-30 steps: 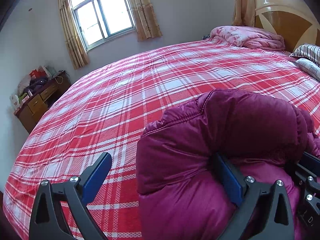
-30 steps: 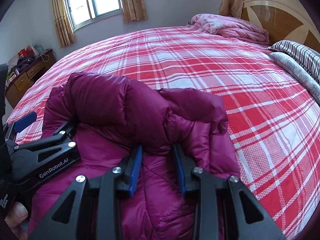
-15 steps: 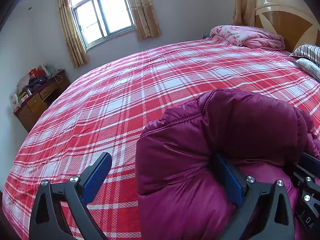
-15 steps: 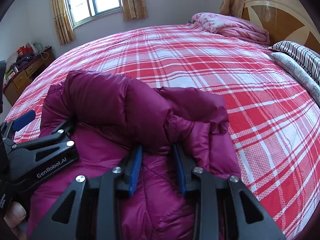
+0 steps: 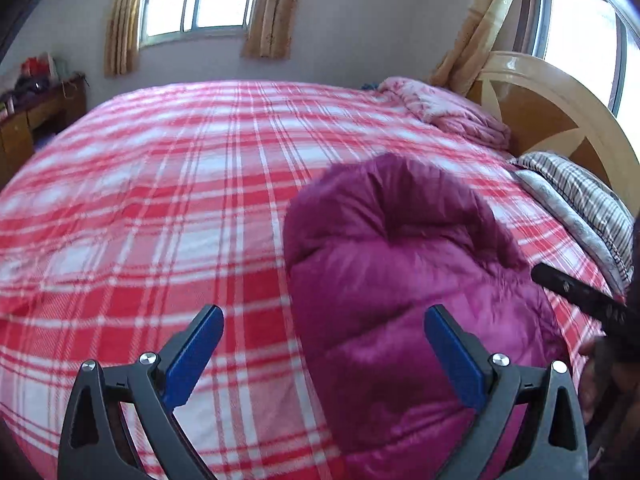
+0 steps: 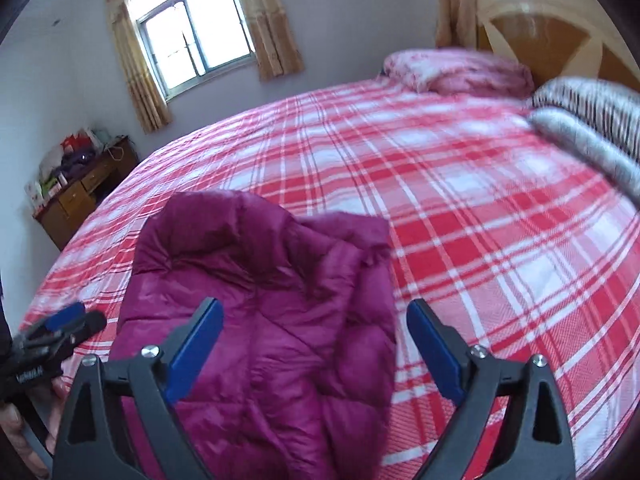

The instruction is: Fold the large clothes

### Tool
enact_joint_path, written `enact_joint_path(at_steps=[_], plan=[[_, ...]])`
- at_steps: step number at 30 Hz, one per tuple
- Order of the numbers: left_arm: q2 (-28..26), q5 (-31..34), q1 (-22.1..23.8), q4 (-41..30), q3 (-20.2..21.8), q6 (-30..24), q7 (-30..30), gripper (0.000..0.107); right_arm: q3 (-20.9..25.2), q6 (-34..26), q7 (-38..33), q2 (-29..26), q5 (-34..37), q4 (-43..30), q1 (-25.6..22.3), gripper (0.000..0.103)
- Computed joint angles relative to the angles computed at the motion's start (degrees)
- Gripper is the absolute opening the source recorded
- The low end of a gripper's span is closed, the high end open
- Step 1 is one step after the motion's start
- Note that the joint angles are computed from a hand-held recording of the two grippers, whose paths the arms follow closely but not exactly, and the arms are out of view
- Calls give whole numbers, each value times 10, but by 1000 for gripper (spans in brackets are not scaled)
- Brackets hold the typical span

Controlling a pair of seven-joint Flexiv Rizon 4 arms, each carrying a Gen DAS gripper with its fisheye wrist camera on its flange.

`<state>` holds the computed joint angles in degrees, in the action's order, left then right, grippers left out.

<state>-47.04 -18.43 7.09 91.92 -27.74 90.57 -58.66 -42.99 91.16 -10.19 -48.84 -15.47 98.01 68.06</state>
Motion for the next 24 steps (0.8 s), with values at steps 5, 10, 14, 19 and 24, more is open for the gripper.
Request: enact_joint_path(at_steps=[5,10,14,19,24], plan=[[-18,-2,8,7,-24,-3,11,101,112,57,-35,7,33,-4,-85,83],[-40,-7,26,2,-53,-17,19,101,212,120,-82,-5,65,-27,-157,71],[-40,-22,24,-7,-54,-45,24,101,281,157,-124,-9,72,-38,-201,44],[-32,-28,51,25,-103,-35,68,56,265,167,-158,0,125,-27,-169,26],[12,-21,54,69,-93,-17,57,33,207,161,-185,11,193,-11,-99,22]])
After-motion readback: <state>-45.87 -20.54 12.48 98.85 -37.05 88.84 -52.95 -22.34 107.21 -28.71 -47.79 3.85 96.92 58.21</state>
